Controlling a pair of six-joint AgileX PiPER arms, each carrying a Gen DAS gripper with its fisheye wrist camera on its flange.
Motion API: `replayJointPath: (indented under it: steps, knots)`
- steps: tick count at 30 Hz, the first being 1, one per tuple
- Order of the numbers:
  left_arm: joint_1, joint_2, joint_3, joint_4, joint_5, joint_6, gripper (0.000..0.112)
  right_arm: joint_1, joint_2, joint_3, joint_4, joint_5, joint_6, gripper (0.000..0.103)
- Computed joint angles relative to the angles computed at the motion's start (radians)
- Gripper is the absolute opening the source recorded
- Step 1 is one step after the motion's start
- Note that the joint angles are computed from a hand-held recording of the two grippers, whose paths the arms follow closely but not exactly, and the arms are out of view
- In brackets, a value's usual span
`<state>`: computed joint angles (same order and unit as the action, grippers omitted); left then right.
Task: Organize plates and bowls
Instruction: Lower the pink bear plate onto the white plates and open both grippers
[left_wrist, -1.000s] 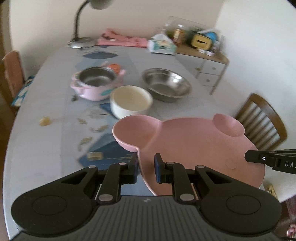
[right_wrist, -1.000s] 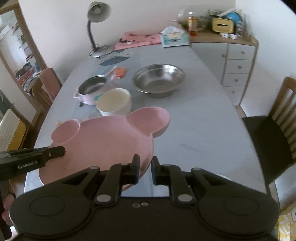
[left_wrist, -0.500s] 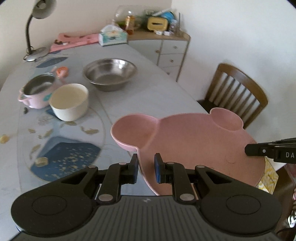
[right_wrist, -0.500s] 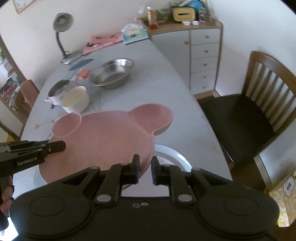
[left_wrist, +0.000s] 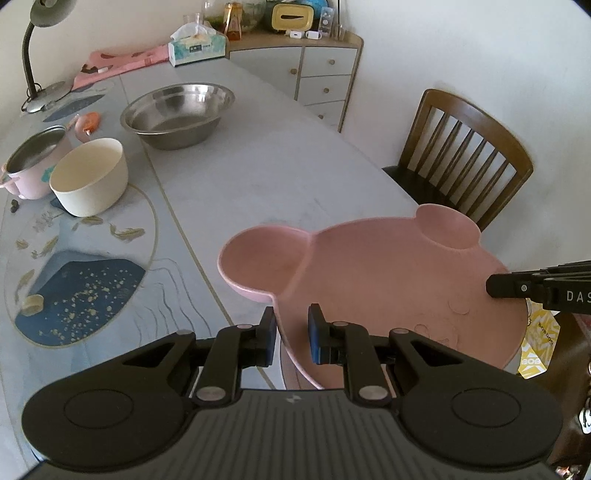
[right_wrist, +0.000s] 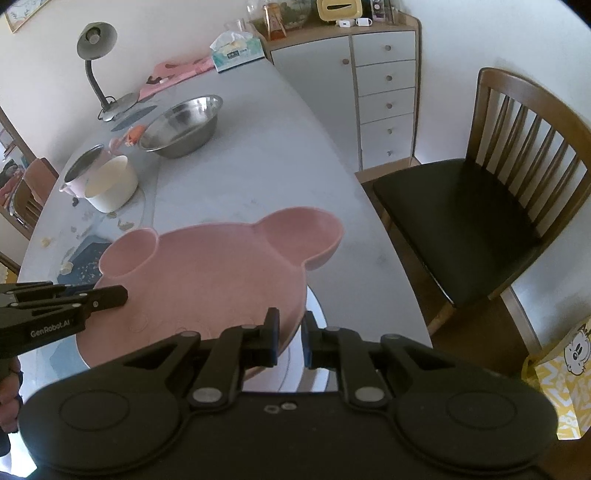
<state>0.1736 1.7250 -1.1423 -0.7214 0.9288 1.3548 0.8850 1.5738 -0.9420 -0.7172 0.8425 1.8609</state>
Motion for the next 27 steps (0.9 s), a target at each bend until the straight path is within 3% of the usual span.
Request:
replayJointPath:
  steps: [13, 27]
  knots:
    - [-0.058, 0.006, 0.044, 0.032, -0.089, -0.065, 0.016, -0.073, -0.006, 0.085, -0.008, -0.132, -0.042, 0.013]
    - [-0.064, 0.023, 0.071, 0.06, -0.127, -0.082, 0.016, -0.112, 0.028, 0.085, 0.052, -0.193, -0.146, 0.013]
